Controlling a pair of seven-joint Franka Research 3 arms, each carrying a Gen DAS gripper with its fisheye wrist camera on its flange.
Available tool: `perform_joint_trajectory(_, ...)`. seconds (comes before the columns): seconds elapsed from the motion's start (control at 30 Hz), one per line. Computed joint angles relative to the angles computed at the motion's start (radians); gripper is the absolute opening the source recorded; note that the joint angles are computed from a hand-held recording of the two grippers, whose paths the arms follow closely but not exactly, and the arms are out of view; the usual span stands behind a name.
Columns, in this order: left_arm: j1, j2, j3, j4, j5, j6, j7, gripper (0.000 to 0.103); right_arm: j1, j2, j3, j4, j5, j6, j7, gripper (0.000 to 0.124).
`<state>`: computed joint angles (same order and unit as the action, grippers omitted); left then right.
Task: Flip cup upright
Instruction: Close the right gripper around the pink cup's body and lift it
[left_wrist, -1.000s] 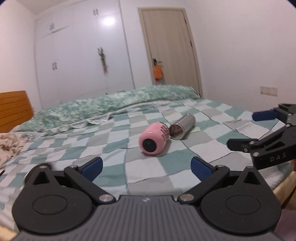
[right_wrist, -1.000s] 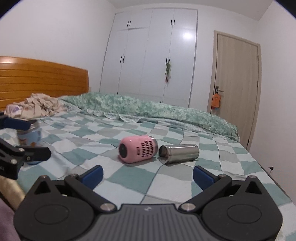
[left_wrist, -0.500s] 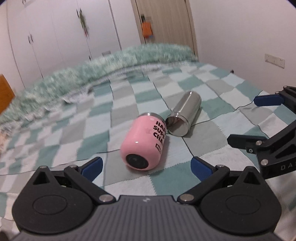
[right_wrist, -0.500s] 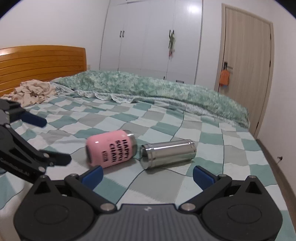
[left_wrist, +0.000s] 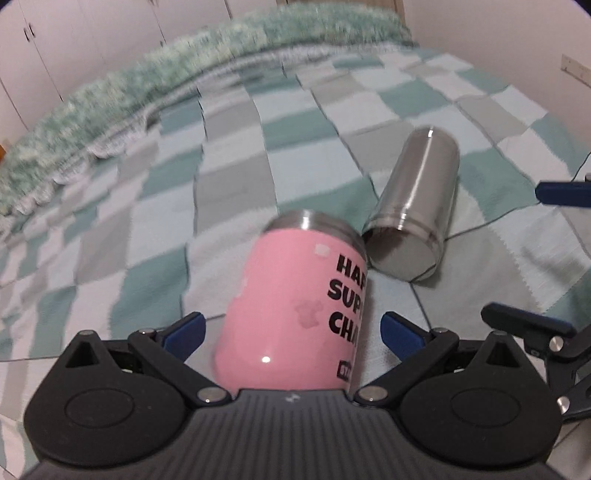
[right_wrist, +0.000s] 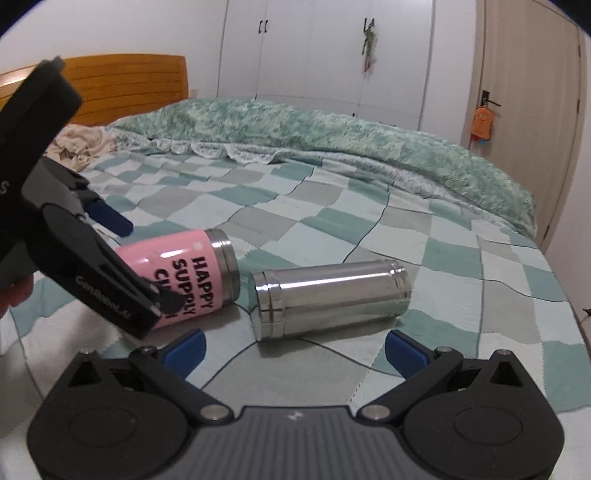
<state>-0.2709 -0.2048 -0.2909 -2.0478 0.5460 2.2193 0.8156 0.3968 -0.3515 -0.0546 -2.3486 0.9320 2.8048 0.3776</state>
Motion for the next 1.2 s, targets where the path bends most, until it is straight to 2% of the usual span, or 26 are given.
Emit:
perform_joint_trajectory(0.07,0.002,0.018,0.007,0.0,-0.017,0.004,0.002,0.092,0.006,0.031,-0.013,0.022,0.017,-0.016,-0.024,0.103)
perform_joint_trajectory(0.2,0.008,0.008,0.01,-0.03,-0.006,0.036,-0.033,0.09,-0.002,0.062,-0.015,0.041,0.073,-0.043,-0.076,0.103)
perform_joint_trajectory(0.4,-0.006,-0.021,-0.001,-0.029,-0.038,-0.002,-0.052,0.089,-0.031,0.015,0.003,0.006,0.094,-0.059,-0.079,0.103)
perform_joint_trajectory(0.57,-0.029,-0.083,-0.021,-0.043,-0.06,-0.044,-0.065,0.086,-0.037,-0.092,0.001,-0.058,0.063,-0.086,-0.037,0.103)
perform_joint_trajectory(0.97,-0.115,-0.341,-0.059,-0.227,-0.165,-0.07,-0.106,0.084,-0.029,-0.432,0.005,-0.291,-0.104,-0.142,0.15,0.103)
perform_joint_trajectory(1.1,-0.149,-0.36,-0.054,-0.258,-0.241,-0.126,-0.095,0.085,-0.031,-0.535,0.011,-0.359,-0.177,-0.177,0.213,0.103)
perform_joint_trajectory(1.2,-0.141,-0.373,-0.067,-0.28,-0.222,-0.103,-0.124,0.085,-0.032,-0.577,0.017,-0.394,-0.222,-0.186,0.256,0.103)
